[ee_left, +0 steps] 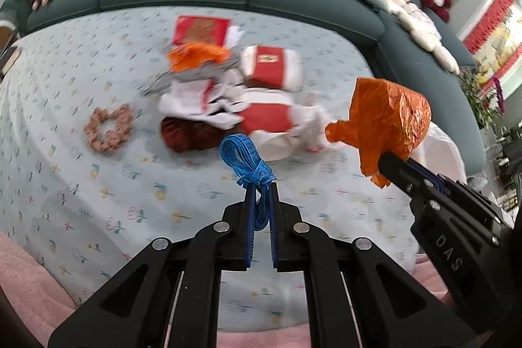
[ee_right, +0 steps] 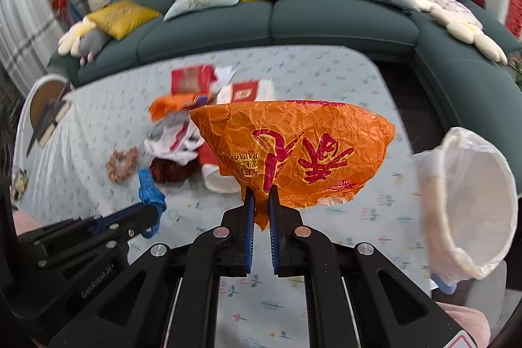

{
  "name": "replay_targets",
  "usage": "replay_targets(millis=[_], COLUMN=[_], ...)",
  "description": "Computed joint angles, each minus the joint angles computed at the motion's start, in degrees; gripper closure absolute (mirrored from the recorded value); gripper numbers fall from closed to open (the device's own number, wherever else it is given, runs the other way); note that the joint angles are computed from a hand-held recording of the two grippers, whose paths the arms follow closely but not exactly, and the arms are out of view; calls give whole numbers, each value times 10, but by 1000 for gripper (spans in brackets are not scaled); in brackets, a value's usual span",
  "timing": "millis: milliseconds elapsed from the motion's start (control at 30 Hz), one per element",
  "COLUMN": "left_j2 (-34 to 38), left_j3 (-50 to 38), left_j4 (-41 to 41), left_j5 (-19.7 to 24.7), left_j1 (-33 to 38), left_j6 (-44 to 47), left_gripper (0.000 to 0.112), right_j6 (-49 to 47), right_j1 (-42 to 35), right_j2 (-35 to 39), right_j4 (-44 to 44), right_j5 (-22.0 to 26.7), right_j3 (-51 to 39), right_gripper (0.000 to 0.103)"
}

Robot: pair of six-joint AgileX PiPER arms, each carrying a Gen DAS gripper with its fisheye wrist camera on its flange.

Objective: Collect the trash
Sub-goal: 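Carry strap and orange bag over the white bin and open both tools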

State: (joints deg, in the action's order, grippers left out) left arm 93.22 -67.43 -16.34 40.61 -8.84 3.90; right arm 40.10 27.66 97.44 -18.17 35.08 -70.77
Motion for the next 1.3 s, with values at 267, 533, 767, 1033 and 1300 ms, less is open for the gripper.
replay_targets(millis=[267,533,767,1033,1300], left_j2=[-22,1,48,110,188], left_j3=[-31,-96,-175,-260,-361], left_j4=[55,86,62,58,62], left_j5=[7,21,41,60,90], left_j1=[-105,-192,-240,-294,-335], left_j6=[-73,-122,-109,-114,-118], left_gripper=[105,105,105,105,105], right_j6=[-6,-41,-135,-262,-395], right_j1=[-56,-145,-256,-373,-468], right_j2=[-98,-186,-227,-243,-228], right_j4=[-15,-2,68,168,277], right_j5=[-5,-16,-38,-61,-76], right_j3=[71,139,179,211,223], right_gripper=[95,95,95,95,95])
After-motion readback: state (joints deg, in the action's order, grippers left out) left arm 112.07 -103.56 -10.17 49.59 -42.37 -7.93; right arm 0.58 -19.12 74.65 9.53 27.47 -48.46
